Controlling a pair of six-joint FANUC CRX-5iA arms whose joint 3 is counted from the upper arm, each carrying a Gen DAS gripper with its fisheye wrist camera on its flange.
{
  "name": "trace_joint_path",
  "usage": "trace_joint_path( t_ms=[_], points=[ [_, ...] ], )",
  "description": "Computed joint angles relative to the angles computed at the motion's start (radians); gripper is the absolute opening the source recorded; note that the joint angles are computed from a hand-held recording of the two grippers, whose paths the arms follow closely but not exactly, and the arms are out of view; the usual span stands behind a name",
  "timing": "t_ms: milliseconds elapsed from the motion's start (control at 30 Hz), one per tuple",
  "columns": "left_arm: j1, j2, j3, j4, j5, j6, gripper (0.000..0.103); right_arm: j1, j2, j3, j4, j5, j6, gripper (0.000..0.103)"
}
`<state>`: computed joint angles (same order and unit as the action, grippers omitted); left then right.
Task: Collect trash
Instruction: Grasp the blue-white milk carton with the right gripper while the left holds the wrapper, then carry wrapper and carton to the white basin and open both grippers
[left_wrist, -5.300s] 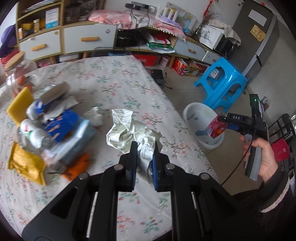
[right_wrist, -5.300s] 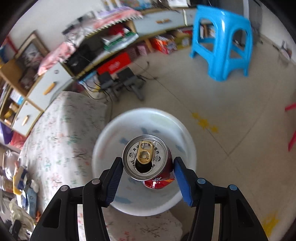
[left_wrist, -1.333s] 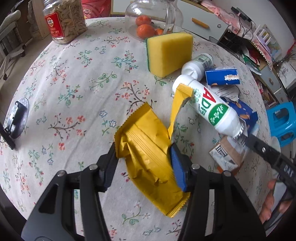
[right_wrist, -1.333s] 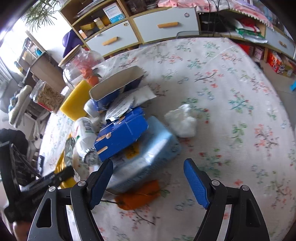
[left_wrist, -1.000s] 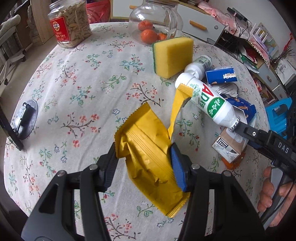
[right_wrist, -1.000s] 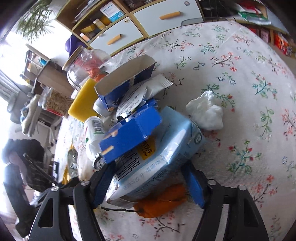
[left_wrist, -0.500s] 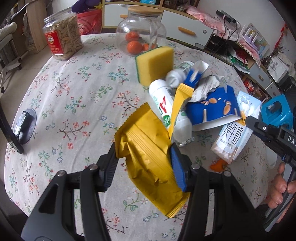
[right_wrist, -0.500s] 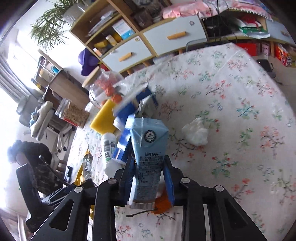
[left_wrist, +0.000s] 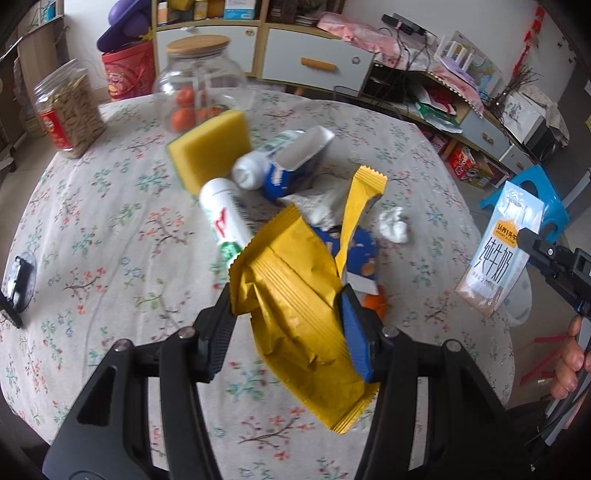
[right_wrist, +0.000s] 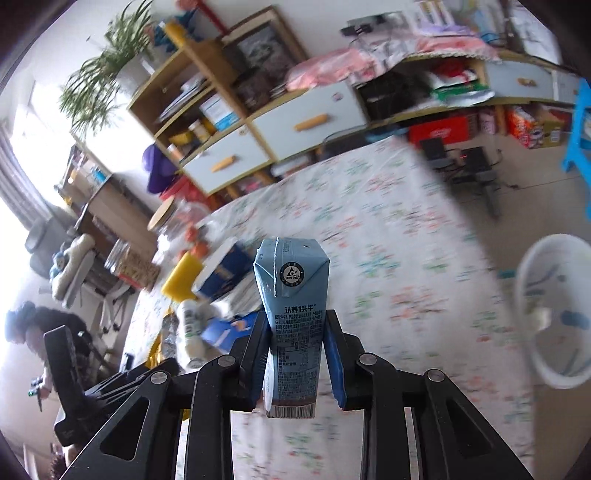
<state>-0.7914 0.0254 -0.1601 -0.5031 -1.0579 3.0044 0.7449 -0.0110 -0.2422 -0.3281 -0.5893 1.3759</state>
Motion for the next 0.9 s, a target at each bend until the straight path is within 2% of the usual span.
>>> trace_joint_path(
  t_ms=[333,433,633,800,900],
  points=[
    [-0.008,0.13,0.15,0.011,0.053,-0.091,0.056,-0.174,-0.088,-0.097,0.155,0.017,-0.14,0.029],
    [-0.009,0.17,0.194,0.016,0.068,-0.123,0.056,-0.221,-0.097,-0.128,0.247,0.033,-0.225,0.029],
    [-0.023,0.24,0.269,0.016,0.089,-0.16,0.056,-0.306,-0.076,-0.148,0.353,0.038,-0.332,0.029],
    [-0.037,0.286,0.32,0.012,0.093,-0.186,0.056,-0.364,-0.048,-0.129,0.331,0.027,-0.299,0.03],
    [-0.039,0.309,0.34,0.027,0.107,-0.197,0.056,-0.406,-0.021,-0.079,0.228,-0.021,-0.208,0.034]
  ],
)
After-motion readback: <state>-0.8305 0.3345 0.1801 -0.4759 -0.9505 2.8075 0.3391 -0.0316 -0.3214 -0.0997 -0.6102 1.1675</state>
